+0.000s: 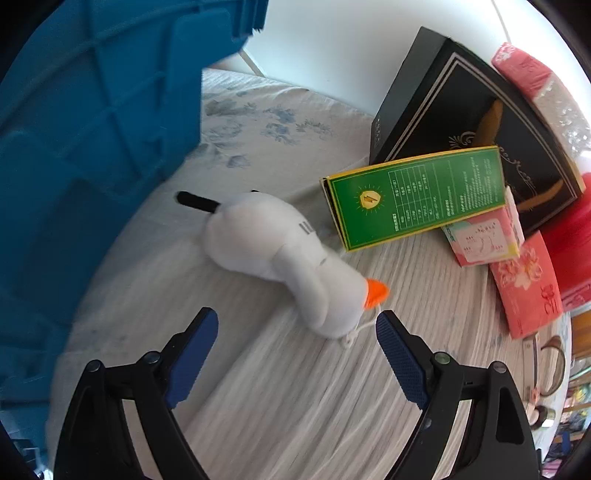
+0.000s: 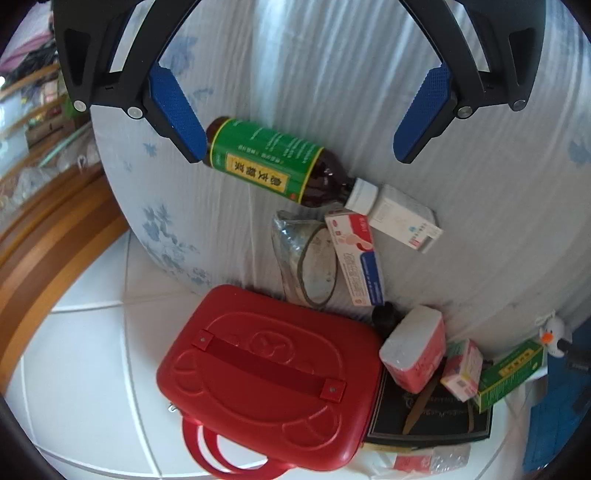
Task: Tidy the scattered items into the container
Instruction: 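Grasp the white duck plush with the left gripper while the right grasps the brown bottle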
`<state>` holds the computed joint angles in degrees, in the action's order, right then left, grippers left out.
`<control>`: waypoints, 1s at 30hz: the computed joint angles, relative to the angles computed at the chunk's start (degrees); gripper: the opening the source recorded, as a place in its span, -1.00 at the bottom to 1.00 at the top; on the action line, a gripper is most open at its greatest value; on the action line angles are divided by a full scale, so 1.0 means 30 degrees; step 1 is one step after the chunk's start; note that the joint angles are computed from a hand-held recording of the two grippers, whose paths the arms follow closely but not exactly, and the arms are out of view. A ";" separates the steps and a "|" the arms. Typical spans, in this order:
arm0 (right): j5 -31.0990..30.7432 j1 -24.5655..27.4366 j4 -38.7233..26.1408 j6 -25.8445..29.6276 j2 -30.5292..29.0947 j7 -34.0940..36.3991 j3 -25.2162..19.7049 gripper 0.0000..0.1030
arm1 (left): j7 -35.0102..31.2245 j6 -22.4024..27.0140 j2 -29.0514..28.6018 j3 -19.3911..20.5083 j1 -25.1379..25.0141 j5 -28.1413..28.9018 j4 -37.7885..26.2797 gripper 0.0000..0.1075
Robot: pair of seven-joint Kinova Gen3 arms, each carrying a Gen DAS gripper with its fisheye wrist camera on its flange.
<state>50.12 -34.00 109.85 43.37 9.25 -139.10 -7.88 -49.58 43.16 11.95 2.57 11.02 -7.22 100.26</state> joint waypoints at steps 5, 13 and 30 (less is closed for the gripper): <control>0.0866 0.4146 -0.0223 -0.1519 0.1645 0.3883 -0.2502 0.97 | -0.0132 -0.0591 0.1229 0.0117 -0.0433 0.1218 -0.0038 0.64; -0.2399 0.8505 -0.2261 -0.0886 0.3137 1.0097 -0.6360 0.61 | 0.1380 0.0916 0.2442 -0.0628 0.1269 -0.1285 -0.1738 0.54; -1.1489 0.2649 -0.0947 -0.0110 0.0082 1.1843 0.0514 0.23 | 0.0221 -0.0300 -0.1205 0.0770 0.2326 -0.2522 0.1683 -0.37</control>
